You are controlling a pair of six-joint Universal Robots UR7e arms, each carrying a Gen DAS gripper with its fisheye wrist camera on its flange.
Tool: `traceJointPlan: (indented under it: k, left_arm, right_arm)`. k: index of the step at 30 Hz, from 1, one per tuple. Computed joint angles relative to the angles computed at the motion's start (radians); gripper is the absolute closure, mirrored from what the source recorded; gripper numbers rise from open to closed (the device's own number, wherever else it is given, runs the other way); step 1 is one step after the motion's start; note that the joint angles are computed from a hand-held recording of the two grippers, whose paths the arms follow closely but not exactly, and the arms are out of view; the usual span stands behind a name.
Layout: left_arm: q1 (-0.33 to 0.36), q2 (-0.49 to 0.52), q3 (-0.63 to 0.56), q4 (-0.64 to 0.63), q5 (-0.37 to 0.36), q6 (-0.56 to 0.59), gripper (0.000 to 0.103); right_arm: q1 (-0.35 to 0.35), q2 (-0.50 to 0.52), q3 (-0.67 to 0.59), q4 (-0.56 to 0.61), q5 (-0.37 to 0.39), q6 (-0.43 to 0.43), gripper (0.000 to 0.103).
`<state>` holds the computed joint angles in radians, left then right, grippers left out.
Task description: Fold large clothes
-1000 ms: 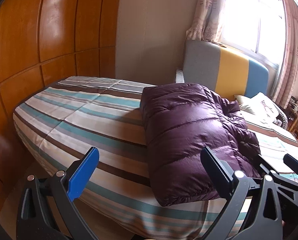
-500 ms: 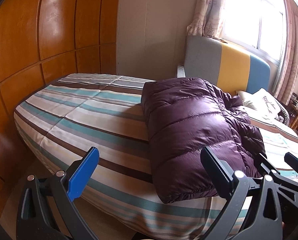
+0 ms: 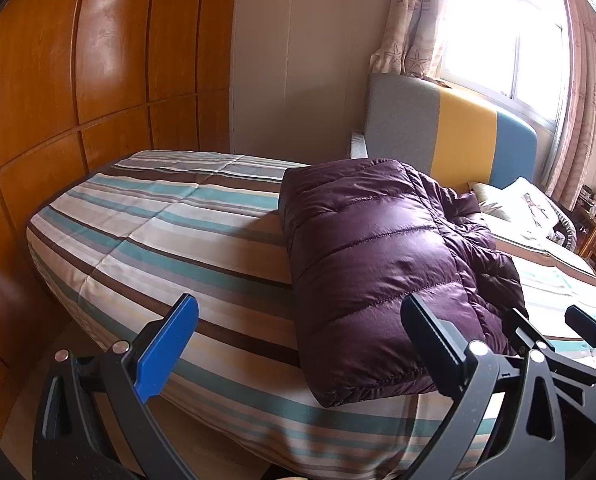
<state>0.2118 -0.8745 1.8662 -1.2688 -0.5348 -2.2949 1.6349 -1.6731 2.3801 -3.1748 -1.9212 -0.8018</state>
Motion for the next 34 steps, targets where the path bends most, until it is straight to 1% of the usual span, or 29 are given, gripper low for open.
traceJointPlan:
  k: [10, 16, 20, 23, 26, 32, 34]
  left_arm:
    - [-0.006, 0.003, -0.003, 0.001, 0.004, 0.003, 0.002]
    - [-0.012, 0.011, -0.017, 0.03, 0.009, -0.01, 0.002]
    - [-0.016, 0.014, -0.019, 0.031, 0.013, 0.001, 0.002]
    - [-0.016, 0.029, -0.039, 0.082, 0.013, -0.02, 0.002]
    - [-0.013, 0.02, -0.027, 0.051, 0.013, -0.003, 0.002]
    - [0.0, 0.006, -0.017, 0.04, -0.014, -0.02, 0.002]
    - [0.003, 0.001, -0.012, 0.04, -0.024, -0.029, 0.002]
  right_arm:
    - [-0.002, 0.0, 0.0, -0.003, 0.005, 0.0, 0.009]
    - [-0.007, -0.001, 0.0, -0.004, 0.009, 0.0, 0.009]
    - [-0.008, 0.005, -0.003, -0.002, 0.004, 0.002, 0.009]
    - [-0.01, 0.004, 0.0, -0.004, 0.002, -0.002, 0.009]
    - [-0.013, 0.002, -0.001, 0.003, 0.005, 0.0, 0.009]
    - [-0.026, -0.009, -0.009, 0.024, 0.031, 0.01, 0.009]
    - [-0.028, -0.007, -0.012, 0.026, 0.031, 0.014, 0.006]
